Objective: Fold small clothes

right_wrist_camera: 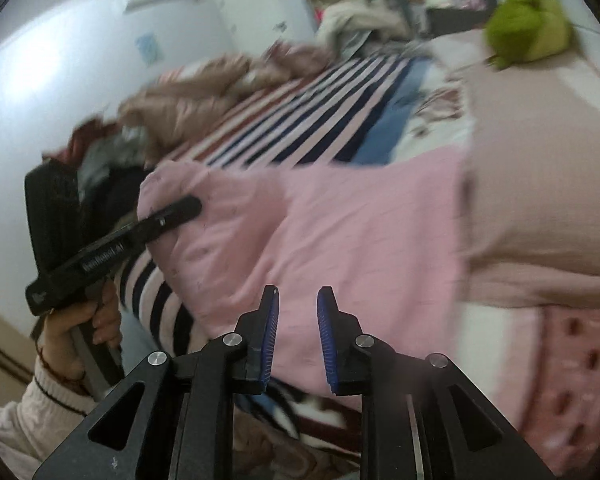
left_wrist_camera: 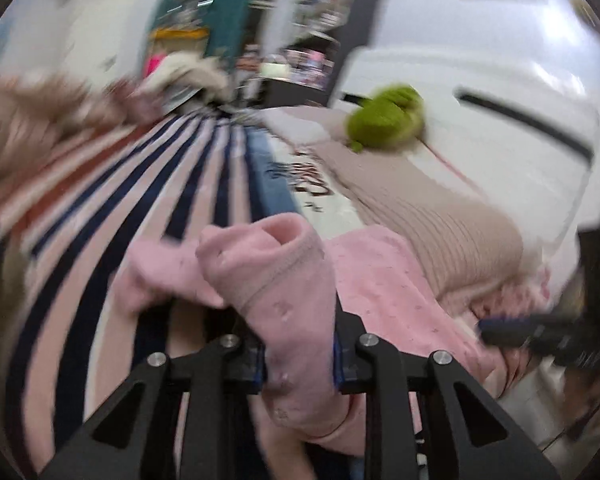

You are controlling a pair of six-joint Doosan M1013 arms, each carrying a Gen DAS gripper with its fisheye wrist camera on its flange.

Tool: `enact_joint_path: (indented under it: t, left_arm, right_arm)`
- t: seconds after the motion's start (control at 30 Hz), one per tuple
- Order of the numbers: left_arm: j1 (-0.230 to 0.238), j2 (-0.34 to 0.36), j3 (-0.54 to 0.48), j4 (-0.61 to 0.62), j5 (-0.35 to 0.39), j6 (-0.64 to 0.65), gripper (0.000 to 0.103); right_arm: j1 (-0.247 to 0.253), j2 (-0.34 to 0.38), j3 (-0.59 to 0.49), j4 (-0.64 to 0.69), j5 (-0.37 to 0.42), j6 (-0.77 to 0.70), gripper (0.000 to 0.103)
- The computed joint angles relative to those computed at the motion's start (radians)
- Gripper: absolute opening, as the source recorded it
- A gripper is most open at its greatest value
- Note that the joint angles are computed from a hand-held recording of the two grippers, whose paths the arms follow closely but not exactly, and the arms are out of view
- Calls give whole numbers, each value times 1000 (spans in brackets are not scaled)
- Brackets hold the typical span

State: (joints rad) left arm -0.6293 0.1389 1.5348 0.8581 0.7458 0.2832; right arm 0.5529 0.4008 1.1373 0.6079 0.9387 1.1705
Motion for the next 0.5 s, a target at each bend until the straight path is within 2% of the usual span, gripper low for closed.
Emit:
enact_joint_path:
  t: [0.07,0.13,0.23,0.27,0.33,0.37,0.4,0.5]
  left_arm:
    - [-10,47,-72,-59,-7,174,20]
    - [-14,86,-124,-186,-42,369,19]
    - [-5,163,-209,-519,-28,728,24]
    - [3,185,-223,-627,-25,809,28]
    - [9,198,-216,-693,-41,836,31]
    - [7,192,-204,-676,-63,815,34]
    - [12,183,-198,-711,-74,835,41]
    - [38,135,-156,-921,-127,952,51]
  right_arm:
    - [-26,-30,31,-2,-48,6,15]
    - [-48,-54,58,3,-78,11,16]
    - [-77,-77,99,22,-97,22,19]
    - [-81,-82,109,23,-98,26,19]
    - [-88,-84,123,24,-90,33,19]
    - [-91,-82,123,23,-83,36,19]
    - [-94,-81,125,25,-76,34,19]
    - [-96,-73,117,50,-65,8,19]
